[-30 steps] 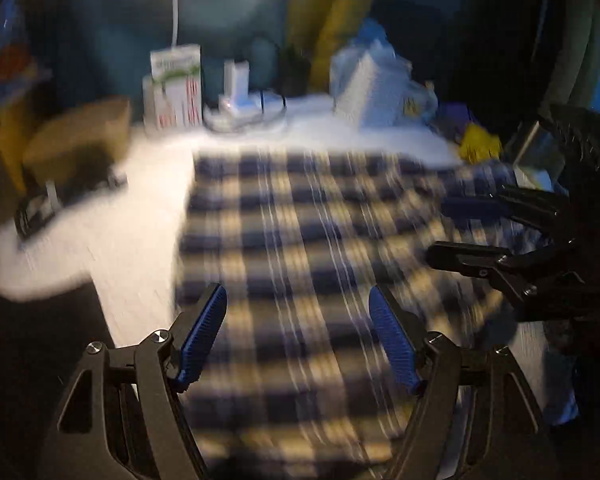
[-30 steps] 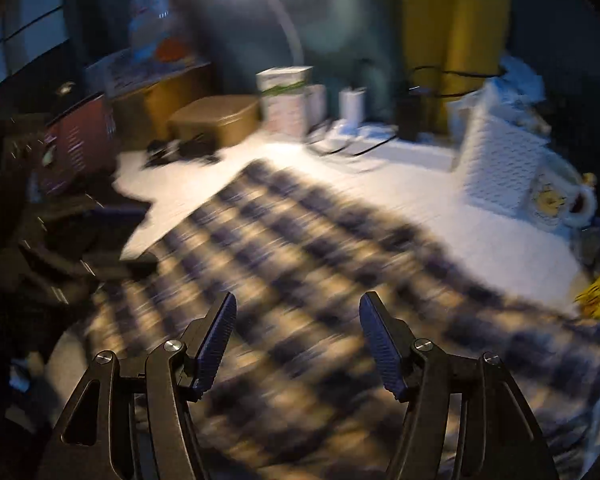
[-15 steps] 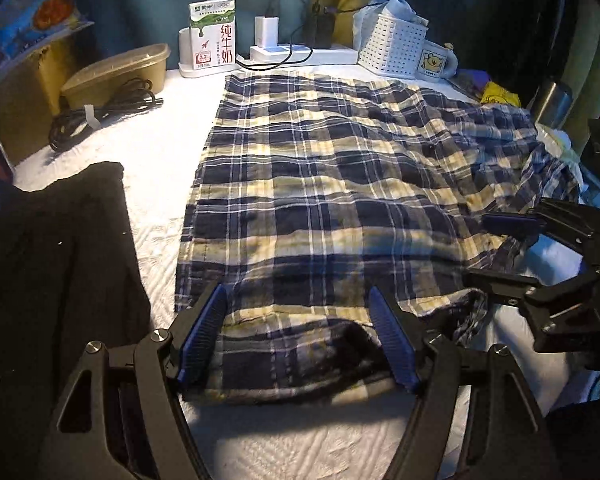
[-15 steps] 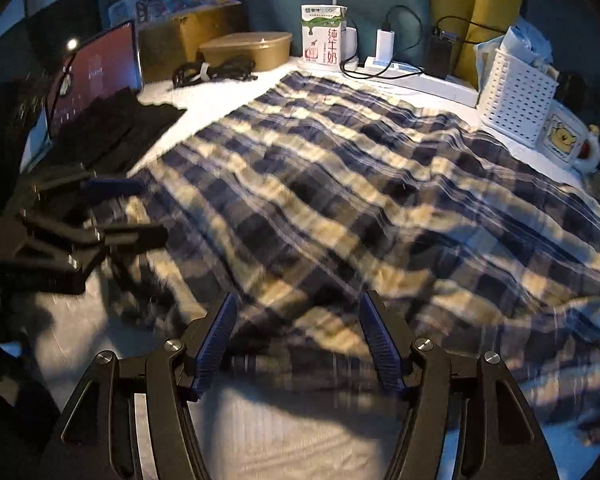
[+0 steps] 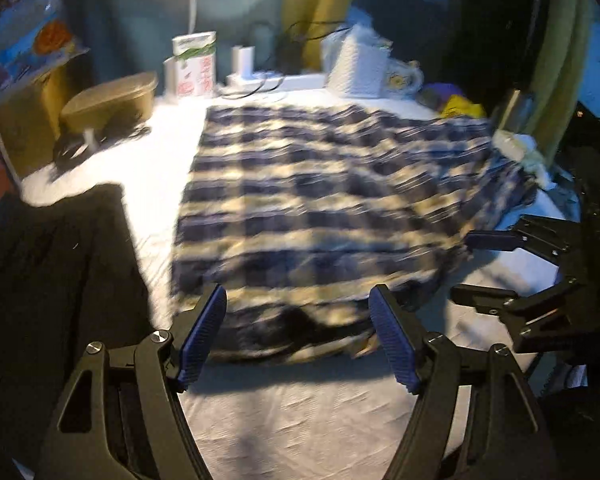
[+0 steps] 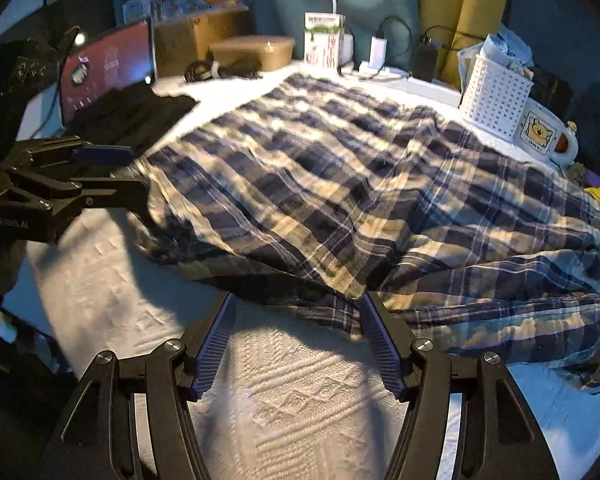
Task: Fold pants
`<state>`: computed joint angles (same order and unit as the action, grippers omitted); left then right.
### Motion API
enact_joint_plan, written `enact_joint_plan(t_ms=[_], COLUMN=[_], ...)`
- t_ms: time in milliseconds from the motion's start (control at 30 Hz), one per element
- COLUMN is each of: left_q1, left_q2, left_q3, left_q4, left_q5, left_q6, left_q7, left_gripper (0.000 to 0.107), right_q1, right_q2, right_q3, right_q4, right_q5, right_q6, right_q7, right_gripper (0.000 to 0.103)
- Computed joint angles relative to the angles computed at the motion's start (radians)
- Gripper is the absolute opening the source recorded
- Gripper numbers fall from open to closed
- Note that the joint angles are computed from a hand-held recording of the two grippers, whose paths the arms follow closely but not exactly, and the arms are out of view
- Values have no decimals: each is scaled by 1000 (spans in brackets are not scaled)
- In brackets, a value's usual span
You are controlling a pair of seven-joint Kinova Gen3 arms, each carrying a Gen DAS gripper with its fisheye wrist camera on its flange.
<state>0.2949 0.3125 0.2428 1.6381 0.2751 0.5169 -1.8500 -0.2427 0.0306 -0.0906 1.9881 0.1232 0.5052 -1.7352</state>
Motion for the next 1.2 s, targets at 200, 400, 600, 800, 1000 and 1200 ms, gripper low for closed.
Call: enact_joint_plan(t_ms=[200,400,600,800,1000,1200], left_q1=[43,76,150,195,122,62], left_q2=[59,107,100,48,16,3], left_q3=[39,63,4,-31,9,24], left_q4=[-69,-111,-84,-2,-11,-46], left_q5=[-4,-15,-79,-137,-86,-29], left_q6=[21,50,37,-15,12,-11], left_q7=[-36,-87,-12,109,87,39], left_gripper=[74,54,9,9,22,30], right_q1=[8,45,89,128,167,246], right_q2=[-27,-67,-104,-129,-174,-218], right_q3=[6,17,27,51,81,32], right_q4=[9,44,81,115,132,105], right_q5=[44,51,55,6,-62,29], right_q6=[-5,-20,-38,-46,-44,-83], right_q7=[-60,-97,-115,-73,-15,-67], right_gripper=[66,66,66,66,66,45])
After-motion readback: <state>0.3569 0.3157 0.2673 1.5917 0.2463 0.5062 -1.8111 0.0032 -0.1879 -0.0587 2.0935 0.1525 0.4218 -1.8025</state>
